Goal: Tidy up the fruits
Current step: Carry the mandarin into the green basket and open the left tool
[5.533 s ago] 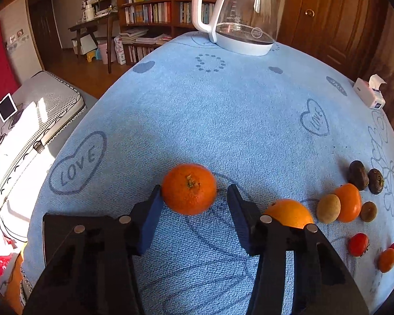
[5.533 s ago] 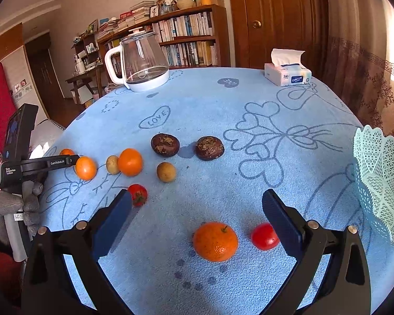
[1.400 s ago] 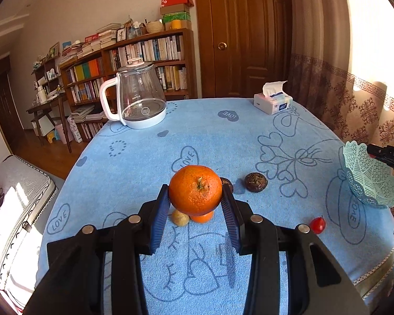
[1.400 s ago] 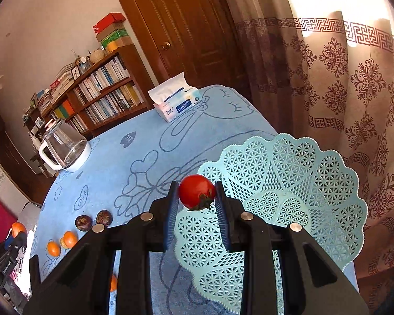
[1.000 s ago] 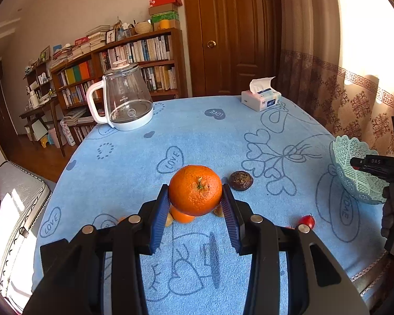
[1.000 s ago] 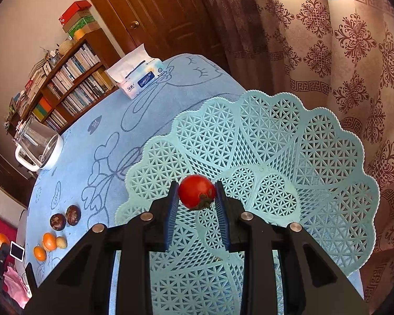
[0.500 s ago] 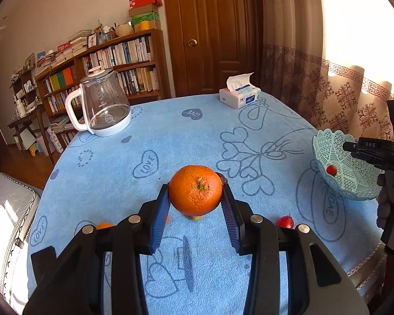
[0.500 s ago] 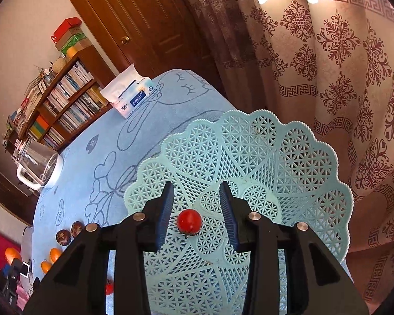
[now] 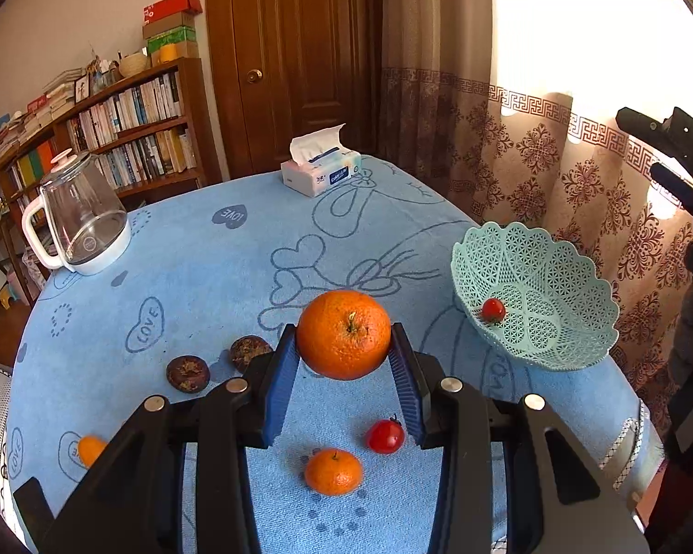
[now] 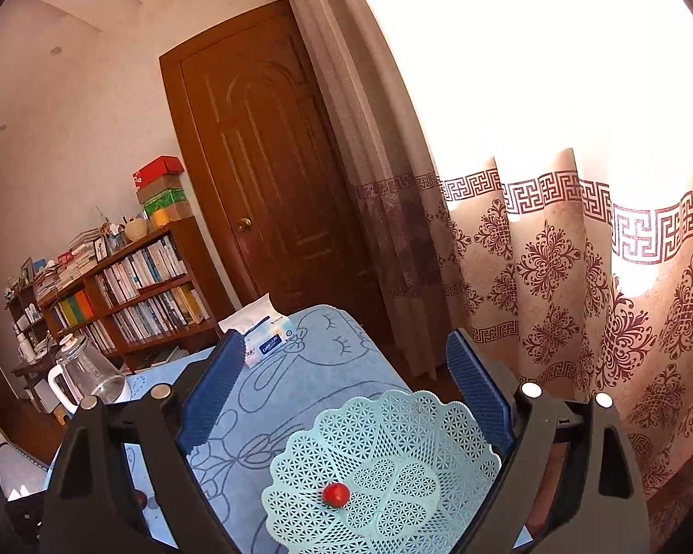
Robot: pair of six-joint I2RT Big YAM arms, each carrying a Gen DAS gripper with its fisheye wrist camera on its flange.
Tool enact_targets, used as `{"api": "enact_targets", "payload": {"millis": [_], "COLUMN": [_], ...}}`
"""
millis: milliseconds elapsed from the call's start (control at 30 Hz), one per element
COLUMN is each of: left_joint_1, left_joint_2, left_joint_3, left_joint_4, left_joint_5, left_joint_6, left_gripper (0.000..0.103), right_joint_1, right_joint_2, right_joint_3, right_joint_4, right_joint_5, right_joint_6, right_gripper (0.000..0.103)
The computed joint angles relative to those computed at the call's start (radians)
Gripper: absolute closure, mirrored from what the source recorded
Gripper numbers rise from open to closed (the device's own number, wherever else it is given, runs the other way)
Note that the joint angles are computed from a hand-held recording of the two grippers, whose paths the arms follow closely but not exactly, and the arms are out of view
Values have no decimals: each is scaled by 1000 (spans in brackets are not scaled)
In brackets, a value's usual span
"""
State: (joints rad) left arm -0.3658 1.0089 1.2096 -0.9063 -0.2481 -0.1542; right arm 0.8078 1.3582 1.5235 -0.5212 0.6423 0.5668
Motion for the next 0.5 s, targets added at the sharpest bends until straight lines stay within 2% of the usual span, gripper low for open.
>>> {"api": "enact_targets", "payload": {"millis": [267, 500], "left_joint_1": [-72, -99], "left_joint_2": [105, 203], "left_joint_3": [63, 123], "left_joint_4": [37, 26], "left_joint_5": [94, 191], "left_joint_6": [18, 6], "left_gripper": [63, 63], "right_joint_1": [-48, -75], "right_joint_2": [-9, -27], "right_joint_3": [-10, -32], "right_joint_4": [-35, -31], "right_joint_5": [-61, -90], "right_joint_6": [78, 128], "right_gripper": [6, 4]}}
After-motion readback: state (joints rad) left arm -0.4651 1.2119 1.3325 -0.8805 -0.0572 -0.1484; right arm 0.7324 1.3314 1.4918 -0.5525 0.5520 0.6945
